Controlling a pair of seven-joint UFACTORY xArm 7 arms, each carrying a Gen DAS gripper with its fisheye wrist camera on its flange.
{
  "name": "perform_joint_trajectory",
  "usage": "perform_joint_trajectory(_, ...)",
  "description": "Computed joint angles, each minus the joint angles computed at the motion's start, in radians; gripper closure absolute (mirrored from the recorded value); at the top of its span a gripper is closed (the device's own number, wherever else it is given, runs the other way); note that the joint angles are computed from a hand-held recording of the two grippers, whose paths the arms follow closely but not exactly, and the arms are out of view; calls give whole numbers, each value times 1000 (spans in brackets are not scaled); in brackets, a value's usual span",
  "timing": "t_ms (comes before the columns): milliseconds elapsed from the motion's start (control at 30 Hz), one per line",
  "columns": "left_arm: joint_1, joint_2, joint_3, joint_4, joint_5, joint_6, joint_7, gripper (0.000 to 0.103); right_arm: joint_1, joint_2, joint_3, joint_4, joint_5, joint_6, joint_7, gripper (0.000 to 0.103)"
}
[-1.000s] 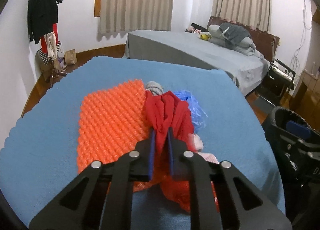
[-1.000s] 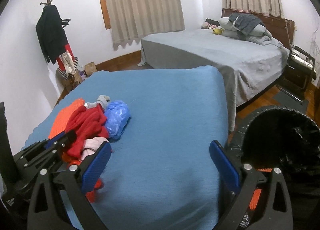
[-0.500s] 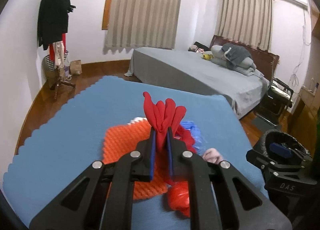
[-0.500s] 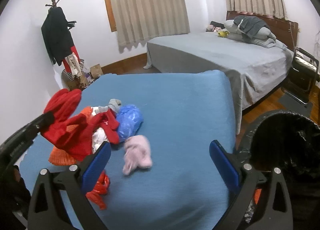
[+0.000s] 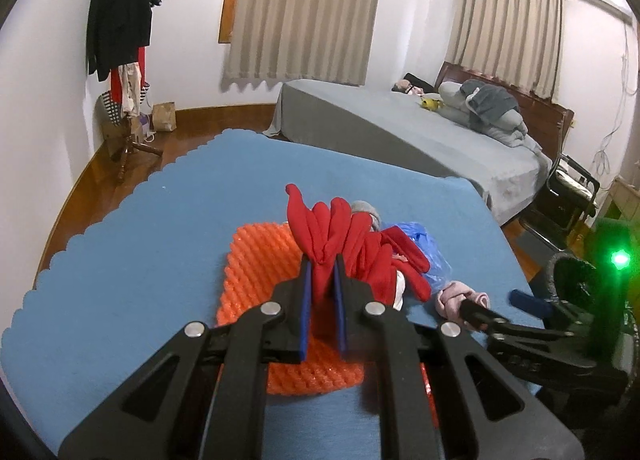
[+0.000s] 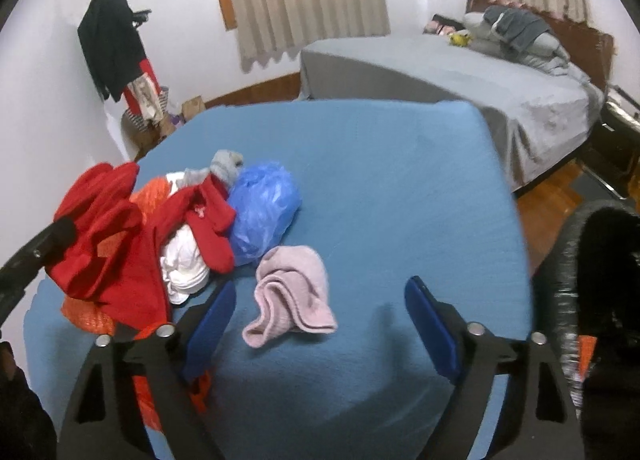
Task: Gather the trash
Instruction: 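Grasp the red gloves with the left tool while the right tool grasps the pink cloth, then carry the gloves and pink cloth over the bin and release both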
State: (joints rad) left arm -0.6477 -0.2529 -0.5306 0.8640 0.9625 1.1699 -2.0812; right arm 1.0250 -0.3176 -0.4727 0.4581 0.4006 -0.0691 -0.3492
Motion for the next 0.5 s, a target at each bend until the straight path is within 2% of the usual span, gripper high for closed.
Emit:
perform_joint_trajectory(67, 0, 1, 0, -3, 5, -5, -1, 93, 0, 42, 5, 32, 7, 43, -6, 33)
perform_joint_trajectory(100, 0, 0, 1, -5, 7, -9, -1, 93, 47, 52, -40, 47, 39, 69, -40, 47)
perform_joint_trajectory(133, -1, -1, 1, -8, 8, -13, -2, 93, 59, 54, -51, 53, 59, 89, -59, 55)
perform_joint_trajectory(167, -1, -2, 2, -9, 9, -16, -1, 93, 83, 50, -73, 52, 81, 84, -83, 58)
perform_joint_trajectory(200, -1, -3, 3, -12, 10, -20, 0, 93, 126, 33, -112, 57, 126, 93, -135, 68)
perform_joint_trajectory(233, 0, -3, 2, -12, 11, -21, 0, 93, 127, 28, -115, 59, 133, 101, -146, 68)
perform_joint_trajectory(500, 5, -4, -5, 7, 42, -19, 7, 93, -42, -79, 31, 25, 169, 120, -186, 68)
